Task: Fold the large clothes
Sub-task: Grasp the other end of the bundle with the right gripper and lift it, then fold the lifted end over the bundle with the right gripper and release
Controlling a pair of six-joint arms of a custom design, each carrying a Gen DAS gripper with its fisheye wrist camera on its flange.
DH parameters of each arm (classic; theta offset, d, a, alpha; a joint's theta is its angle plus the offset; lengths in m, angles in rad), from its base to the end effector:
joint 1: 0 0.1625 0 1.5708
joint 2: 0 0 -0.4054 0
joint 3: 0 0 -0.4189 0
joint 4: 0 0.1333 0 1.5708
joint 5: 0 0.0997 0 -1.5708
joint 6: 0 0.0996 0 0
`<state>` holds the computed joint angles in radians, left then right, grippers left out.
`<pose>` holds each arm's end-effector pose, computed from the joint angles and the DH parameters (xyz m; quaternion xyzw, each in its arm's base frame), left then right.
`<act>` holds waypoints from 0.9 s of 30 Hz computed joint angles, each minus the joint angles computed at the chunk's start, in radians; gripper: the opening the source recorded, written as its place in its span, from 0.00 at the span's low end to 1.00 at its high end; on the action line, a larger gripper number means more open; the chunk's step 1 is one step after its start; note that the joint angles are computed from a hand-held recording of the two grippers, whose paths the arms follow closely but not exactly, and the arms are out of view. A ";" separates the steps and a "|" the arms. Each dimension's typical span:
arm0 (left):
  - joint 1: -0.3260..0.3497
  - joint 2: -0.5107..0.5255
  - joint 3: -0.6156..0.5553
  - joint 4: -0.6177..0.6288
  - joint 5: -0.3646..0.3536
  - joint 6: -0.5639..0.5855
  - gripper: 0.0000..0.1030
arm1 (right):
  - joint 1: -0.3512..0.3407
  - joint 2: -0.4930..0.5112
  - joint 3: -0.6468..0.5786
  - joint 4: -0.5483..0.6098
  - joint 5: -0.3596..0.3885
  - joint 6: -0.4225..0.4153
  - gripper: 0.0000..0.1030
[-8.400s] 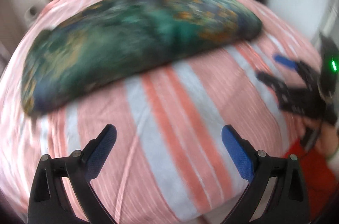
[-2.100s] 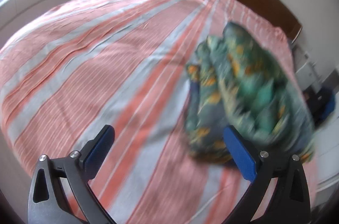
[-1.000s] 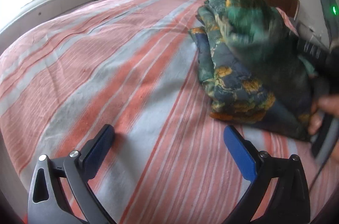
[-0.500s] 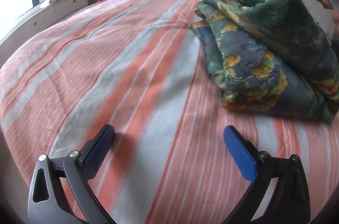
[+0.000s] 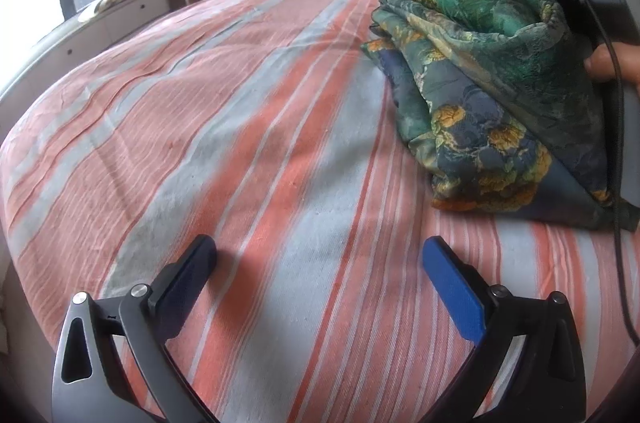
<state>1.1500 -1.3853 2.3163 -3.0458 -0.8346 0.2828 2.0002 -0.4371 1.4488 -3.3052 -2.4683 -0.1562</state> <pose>-0.0004 -0.4910 0.2133 0.2189 0.8770 -0.2740 0.3285 0.3441 -0.6182 -0.0016 0.0964 -0.8512 0.3708 0.3587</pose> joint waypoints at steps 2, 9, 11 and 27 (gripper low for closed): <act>0.000 0.003 -0.001 -0.003 0.003 -0.001 1.00 | 0.000 -0.003 0.006 0.003 -0.001 0.004 0.99; 0.034 -0.099 -0.011 0.040 -0.147 -0.081 0.99 | 0.060 -0.151 0.129 -0.047 0.071 0.097 0.98; 0.029 -0.164 -0.035 0.078 -0.260 -0.101 0.99 | 0.092 -0.249 0.257 -0.152 0.118 0.132 0.98; 0.081 0.192 -0.518 0.757 -0.468 -0.123 1.00 | -0.106 -0.625 0.877 -0.319 0.351 0.449 0.99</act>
